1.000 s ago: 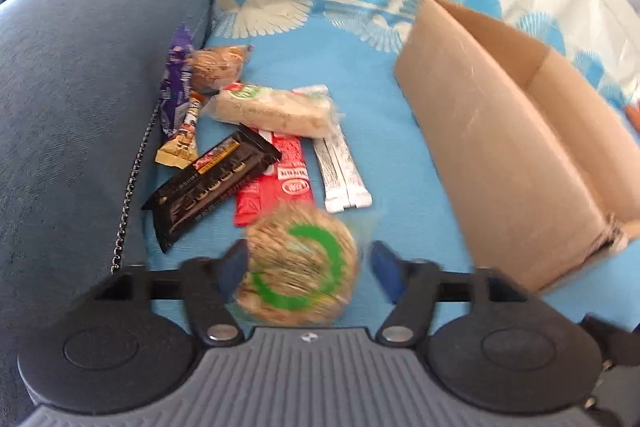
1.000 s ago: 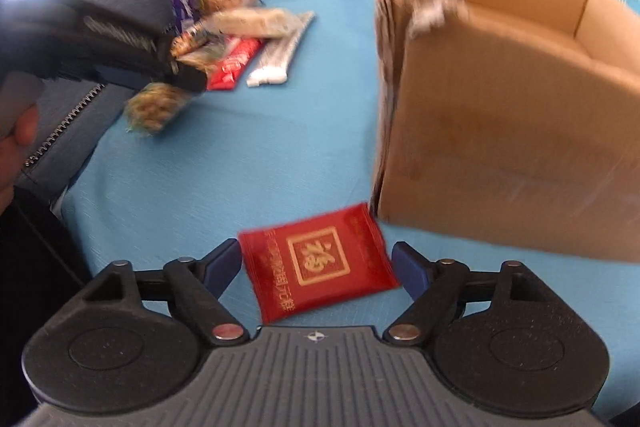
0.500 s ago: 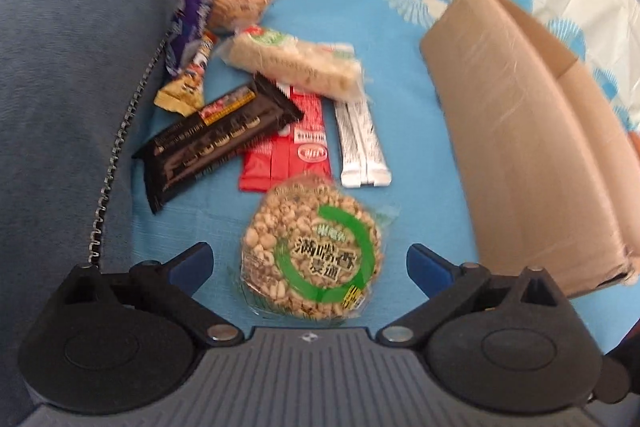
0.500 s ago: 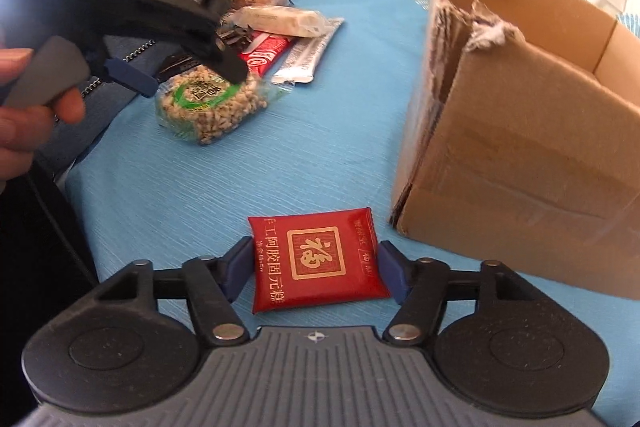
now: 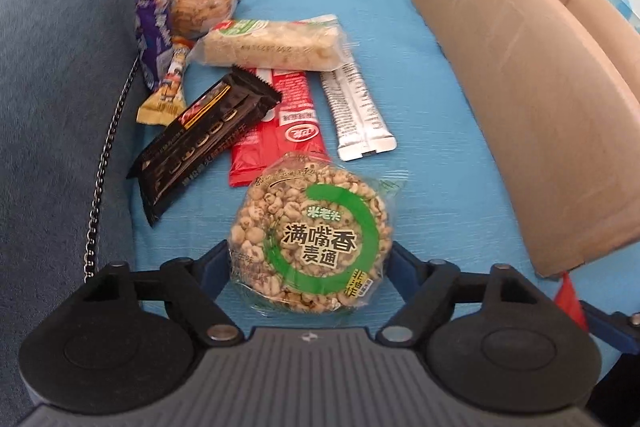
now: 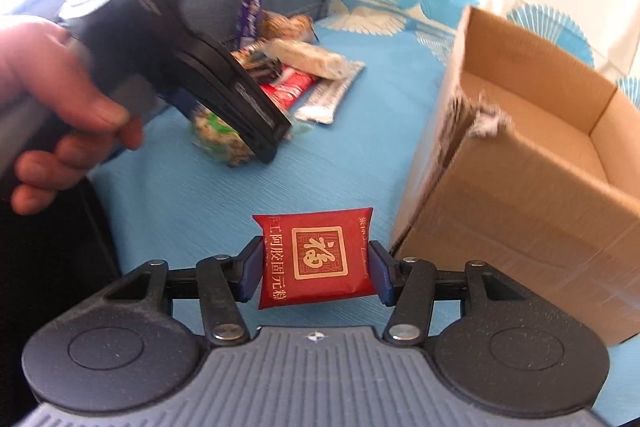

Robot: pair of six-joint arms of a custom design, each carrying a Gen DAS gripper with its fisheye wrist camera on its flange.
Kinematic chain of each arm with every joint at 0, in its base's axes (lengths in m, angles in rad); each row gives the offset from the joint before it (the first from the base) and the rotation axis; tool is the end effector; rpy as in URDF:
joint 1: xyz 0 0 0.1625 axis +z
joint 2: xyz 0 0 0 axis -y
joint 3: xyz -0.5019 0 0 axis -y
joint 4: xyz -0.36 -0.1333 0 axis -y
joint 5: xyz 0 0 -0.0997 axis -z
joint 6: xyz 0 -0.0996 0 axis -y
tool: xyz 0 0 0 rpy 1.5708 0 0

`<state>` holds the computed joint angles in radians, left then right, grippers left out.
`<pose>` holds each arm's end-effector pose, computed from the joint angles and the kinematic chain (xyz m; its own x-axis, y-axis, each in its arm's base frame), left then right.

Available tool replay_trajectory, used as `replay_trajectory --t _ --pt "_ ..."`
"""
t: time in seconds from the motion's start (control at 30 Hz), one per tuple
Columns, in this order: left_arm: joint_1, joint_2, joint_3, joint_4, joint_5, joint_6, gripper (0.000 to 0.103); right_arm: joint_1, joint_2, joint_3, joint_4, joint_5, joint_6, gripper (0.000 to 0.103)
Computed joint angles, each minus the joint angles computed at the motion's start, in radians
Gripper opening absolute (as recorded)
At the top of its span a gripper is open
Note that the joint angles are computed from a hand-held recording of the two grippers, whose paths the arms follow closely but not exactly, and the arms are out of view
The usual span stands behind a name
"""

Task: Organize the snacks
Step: 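Lift the red packet with the right tool while the left tool grasps the peanut bag, then carry the red packet and peanut bag into the box and open both tools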

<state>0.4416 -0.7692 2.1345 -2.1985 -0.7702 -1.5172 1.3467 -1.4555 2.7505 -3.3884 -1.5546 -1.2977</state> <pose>-0.3294 -0.3823 0.0408 -0.6607 -0.2711 -0.7000 0.1745 0.8515 -0.4944 0.0667 -0.3146 0.2781 -0.4488 -0.7557 0.4769 -0.8885 0.4342 -0.1481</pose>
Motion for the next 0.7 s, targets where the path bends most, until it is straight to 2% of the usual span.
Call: replay_trajectory --t 0.13,0.2,0.3,0.5,0.6,0.7 --pt "-0.039 -0.01 0.033 -0.046 0.044 -0.004 0.084 -0.005 -0.071 0.008 0.056 0.037 -0.004 0.056" --pt "-0.062 -0.02 0.058 -0.077 0.075 -0.021 0.083 -0.027 -0.131 0.019 0.098 0.076 -0.03 0.056" --pt "-0.097 -0.035 0.088 -0.099 0.119 -0.062 0.083 -0.04 -0.203 0.014 0.166 0.124 -0.024 0.056" --pt "-0.191 -0.042 0.148 -0.147 0.269 -0.133 0.083 -0.072 -0.363 -0.03 0.333 0.219 0.031 0.056" --pt "-0.226 -0.043 0.148 -0.066 0.326 -0.232 0.083 -0.075 -0.415 -0.069 0.397 0.255 0.08 0.056" --pt "-0.252 -0.049 0.148 -0.012 0.352 -0.313 0.083 -0.113 -0.44 -0.093 0.41 0.337 0.087 0.056"
